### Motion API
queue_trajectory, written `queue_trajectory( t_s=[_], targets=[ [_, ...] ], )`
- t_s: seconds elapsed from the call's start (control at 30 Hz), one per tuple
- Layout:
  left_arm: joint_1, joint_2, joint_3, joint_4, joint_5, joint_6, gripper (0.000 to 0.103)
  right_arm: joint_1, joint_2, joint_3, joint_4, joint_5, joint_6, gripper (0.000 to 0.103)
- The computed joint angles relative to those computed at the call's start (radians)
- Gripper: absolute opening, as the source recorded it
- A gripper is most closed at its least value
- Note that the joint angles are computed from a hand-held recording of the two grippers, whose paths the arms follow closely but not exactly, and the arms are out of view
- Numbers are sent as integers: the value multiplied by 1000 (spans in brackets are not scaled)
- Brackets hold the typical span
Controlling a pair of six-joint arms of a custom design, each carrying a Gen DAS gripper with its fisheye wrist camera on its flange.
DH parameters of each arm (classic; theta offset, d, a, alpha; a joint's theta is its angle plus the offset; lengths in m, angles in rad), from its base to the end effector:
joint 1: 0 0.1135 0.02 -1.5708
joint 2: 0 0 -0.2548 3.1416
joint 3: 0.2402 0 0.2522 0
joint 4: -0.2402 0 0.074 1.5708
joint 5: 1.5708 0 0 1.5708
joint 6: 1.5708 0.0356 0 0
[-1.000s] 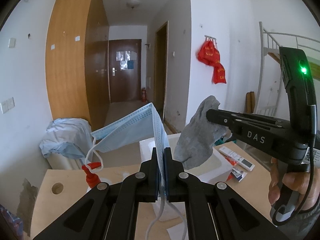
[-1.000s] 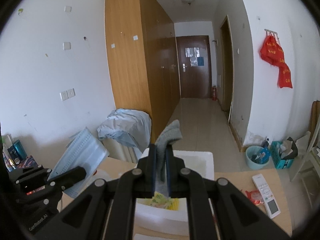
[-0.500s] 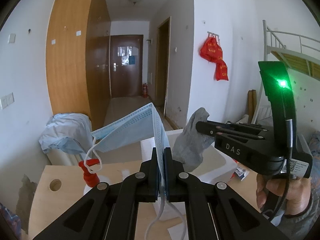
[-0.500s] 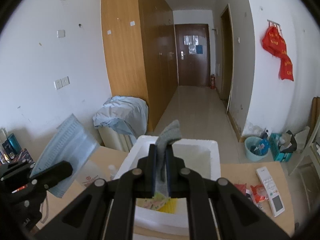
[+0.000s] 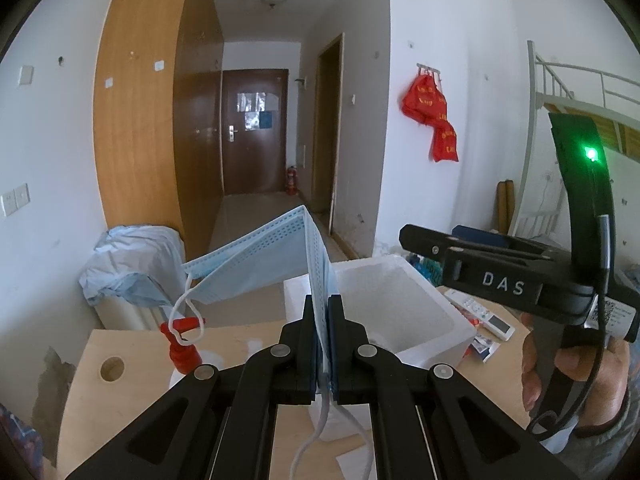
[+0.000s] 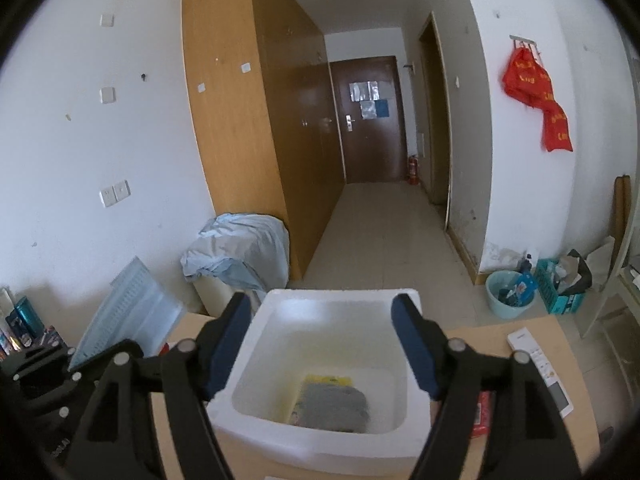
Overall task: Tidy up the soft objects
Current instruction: 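Open the right gripper to drop the grey sock into the foam box, then lower the blue mask into the foam box and open the left gripper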
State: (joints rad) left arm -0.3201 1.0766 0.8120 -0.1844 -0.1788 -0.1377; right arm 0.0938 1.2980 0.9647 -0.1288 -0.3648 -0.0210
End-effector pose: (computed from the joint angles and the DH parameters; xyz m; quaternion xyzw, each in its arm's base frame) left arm 0.2388 -0.0725 0.2843 0.0295 0.8442 -0.0466 0.5332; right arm 0.2960 0.0406 0.2876 -0.1433 0.8293 0.1730 0.5117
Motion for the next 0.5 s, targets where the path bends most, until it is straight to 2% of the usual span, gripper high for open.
queue_trajectory(
  t_s=[0.23,0.4,0.5],
  targets=[
    [9,7,1,4,27,12,5,8,-11,0,-4,28,11,79],
    [-3,30,5,17,37,16,5,-23,-60,-35,6,16,8,103],
    [-11,43,10,22,41,14,5,-46,-94,-56,14,22,1,103]
  ],
)
